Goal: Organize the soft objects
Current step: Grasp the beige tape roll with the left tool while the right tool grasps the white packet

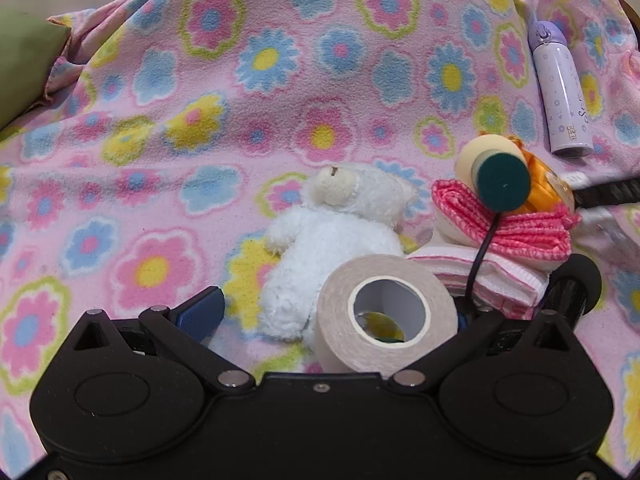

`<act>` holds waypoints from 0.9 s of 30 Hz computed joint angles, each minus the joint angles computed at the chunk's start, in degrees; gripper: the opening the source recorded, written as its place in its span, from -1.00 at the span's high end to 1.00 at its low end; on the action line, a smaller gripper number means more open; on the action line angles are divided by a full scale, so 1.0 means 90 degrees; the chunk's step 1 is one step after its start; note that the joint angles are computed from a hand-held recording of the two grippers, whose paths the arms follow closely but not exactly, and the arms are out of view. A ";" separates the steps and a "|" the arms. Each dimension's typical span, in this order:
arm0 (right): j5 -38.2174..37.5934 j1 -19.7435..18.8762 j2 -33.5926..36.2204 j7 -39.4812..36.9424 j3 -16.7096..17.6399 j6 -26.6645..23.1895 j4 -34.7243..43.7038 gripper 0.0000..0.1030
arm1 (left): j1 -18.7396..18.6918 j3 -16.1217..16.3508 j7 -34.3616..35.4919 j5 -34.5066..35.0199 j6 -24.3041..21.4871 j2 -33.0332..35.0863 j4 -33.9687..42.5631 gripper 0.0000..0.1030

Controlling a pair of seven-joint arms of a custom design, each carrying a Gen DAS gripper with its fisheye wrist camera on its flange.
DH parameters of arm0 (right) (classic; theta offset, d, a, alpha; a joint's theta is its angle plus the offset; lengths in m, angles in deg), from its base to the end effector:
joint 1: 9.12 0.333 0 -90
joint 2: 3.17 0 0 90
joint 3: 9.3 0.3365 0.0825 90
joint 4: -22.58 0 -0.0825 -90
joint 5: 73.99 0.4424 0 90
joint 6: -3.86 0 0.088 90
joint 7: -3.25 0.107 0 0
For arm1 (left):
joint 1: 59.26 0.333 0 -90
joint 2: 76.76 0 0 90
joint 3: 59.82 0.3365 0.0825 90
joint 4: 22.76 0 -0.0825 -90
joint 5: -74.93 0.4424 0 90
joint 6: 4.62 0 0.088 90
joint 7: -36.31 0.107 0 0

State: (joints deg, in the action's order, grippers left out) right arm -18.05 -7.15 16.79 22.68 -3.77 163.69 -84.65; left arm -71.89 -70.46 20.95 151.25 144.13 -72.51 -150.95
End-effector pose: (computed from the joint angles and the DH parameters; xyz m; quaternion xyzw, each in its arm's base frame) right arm 0.7136 0.0507 0.3606 -0.7972 0.4687 -0.1686 0.3410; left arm 0.5380 -0.2518 0.3367 -0.7463 0.5289 -0.2368 0.3273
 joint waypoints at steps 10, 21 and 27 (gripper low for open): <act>0.1567 -0.0221 -0.0394 -0.2150 0.0097 0.0102 -0.0606 -0.30 | -0.0001 -0.0002 0.0011 -0.0023 -0.0006 -0.0012 -0.0007 -0.96; 0.1545 -0.0119 -0.0257 -0.2243 -0.0093 -0.0374 -0.0443 -0.75 | -0.0083 -0.0076 -0.0141 0.0098 -0.0315 -0.0104 -0.0058 -0.82; 0.1223 -0.0090 -0.0223 -0.2079 -0.0091 -0.0416 -0.0412 -0.88 | -0.0161 -0.0133 0.0041 0.0263 -0.0536 -0.0085 -0.0003 -0.60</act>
State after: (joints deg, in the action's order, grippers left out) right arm -7.05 -7.96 14.78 3.98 -4.59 159.95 -88.36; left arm -73.34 -71.66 21.32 153.62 139.31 -73.27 -150.97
